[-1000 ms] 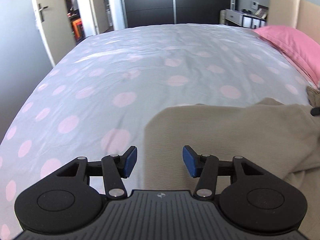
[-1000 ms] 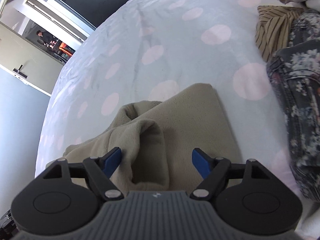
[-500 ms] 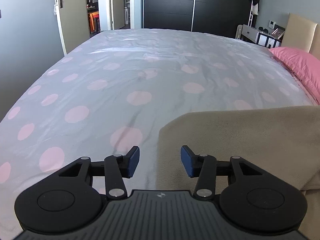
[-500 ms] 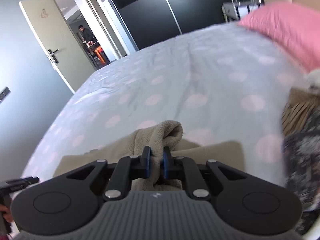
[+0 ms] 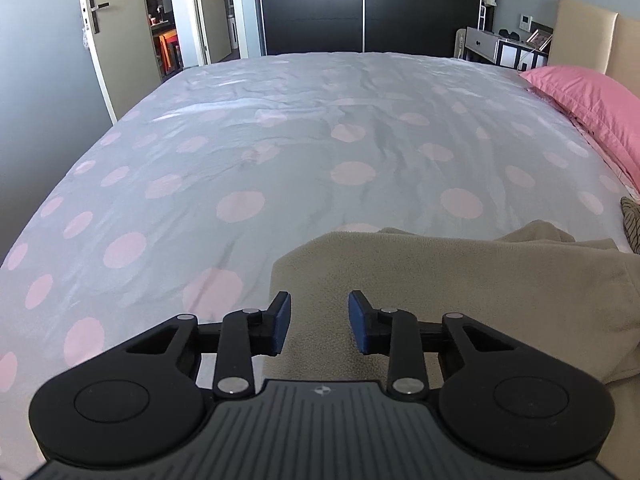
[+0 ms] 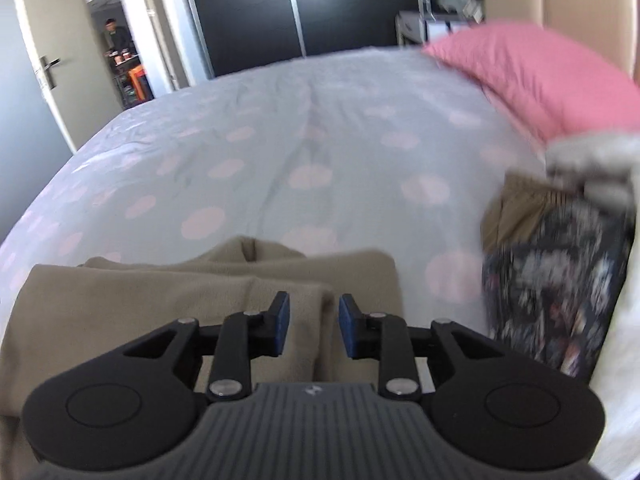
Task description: Fold clothes
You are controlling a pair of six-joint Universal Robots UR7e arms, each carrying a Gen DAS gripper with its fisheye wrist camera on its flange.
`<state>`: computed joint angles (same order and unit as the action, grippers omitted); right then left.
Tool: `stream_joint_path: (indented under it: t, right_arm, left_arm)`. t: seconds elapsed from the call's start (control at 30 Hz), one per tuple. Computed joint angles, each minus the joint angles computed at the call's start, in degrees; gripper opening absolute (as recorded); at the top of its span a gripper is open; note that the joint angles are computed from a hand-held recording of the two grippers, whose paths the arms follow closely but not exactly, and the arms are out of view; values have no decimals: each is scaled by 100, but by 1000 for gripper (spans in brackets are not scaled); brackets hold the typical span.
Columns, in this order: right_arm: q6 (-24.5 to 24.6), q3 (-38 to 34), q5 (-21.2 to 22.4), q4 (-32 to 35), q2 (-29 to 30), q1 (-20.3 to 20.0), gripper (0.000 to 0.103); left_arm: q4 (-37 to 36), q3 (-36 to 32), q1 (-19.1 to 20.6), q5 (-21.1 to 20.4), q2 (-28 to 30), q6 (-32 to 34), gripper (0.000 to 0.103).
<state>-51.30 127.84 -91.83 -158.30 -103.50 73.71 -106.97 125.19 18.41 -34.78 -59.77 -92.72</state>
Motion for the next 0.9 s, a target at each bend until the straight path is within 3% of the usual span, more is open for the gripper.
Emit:
stream_joint_path:
  t: [0.1, 0.23, 0.33, 0.43, 0.57, 0.73, 0.9]
  right_arm:
    - [-303, 89, -104, 250, -20, 291, 30]
    - [-639, 401, -349, -419, 303, 438, 29]
    - [-593, 404, -683, -967, 805, 396, 27]
    - [-607, 265, -735, -1006, 1157, 226, 29]
    - [-743, 141, -743, -1083, 1469, 187, 32]
    - [-332, -146, -869, -947, 1766, 286, 37]
    - [-267, -157, -1133, -988, 1754, 466, 37]
  left_arm:
    - [-67, -130, 111, 34, 223, 116, 25]
    - [-376, -152, 305, 156, 460, 465, 25]
    - [-807, -55, 570, 139, 546, 757, 25]
    - [-1776, 176, 967, -157, 537, 1202, 25]
    - [-2026, 142, 1307, -230, 576, 1428, 25]
    - [-1405, -213, 1473, -156, 769, 1433, 19]
    - [-690, -371, 1272, -133, 688, 957, 19]
